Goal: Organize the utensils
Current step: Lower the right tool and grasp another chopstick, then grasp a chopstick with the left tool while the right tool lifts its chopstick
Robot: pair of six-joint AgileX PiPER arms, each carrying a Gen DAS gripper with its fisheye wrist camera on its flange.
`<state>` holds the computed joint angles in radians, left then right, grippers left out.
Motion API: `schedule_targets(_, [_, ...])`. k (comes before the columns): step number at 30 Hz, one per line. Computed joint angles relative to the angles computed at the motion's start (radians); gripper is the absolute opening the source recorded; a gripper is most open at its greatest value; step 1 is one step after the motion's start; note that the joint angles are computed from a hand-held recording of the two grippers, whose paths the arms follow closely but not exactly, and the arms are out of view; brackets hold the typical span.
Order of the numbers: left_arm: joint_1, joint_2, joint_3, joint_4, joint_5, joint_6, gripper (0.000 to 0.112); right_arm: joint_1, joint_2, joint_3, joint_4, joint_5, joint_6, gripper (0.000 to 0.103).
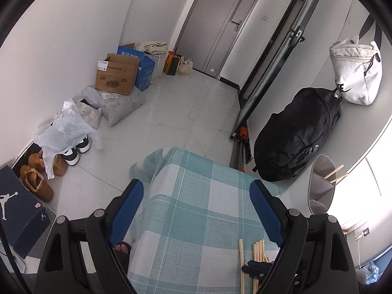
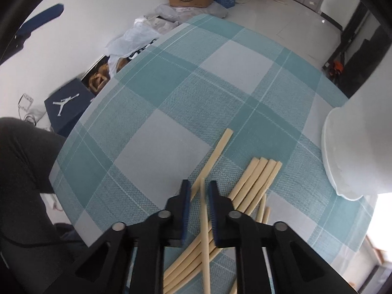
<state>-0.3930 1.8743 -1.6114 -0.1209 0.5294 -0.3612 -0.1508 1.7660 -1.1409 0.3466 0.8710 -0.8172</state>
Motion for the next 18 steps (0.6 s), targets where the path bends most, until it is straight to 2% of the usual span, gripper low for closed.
schedule_targets(6, [0.005, 0.007, -0.001, -0.018, 0.01, 0.01, 0.085, -0.066, -0.044, 0.0, 0.1, -0.009, -0.089, 0.003])
schedule_targets(12, [-0.013, 0.027, -0.013, 0.006, 0.038, 0.012, 0.085, -0.197, -0.117, -0.011, 0.269, 0.048, -0.192, 0.003])
schedule_targets(15, [-0.02, 0.044, -0.03, -0.01, 0.074, 0.03, 0.085, -0.308, -0.153, -0.016, 0.399, 0.102, -0.274, 0.003])
schedule_targets(18, [-0.033, 0.079, -0.067, -0.027, 0.143, 0.048, 0.085, -0.387, -0.175, -0.009, 0.491, 0.142, -0.326, 0.003])
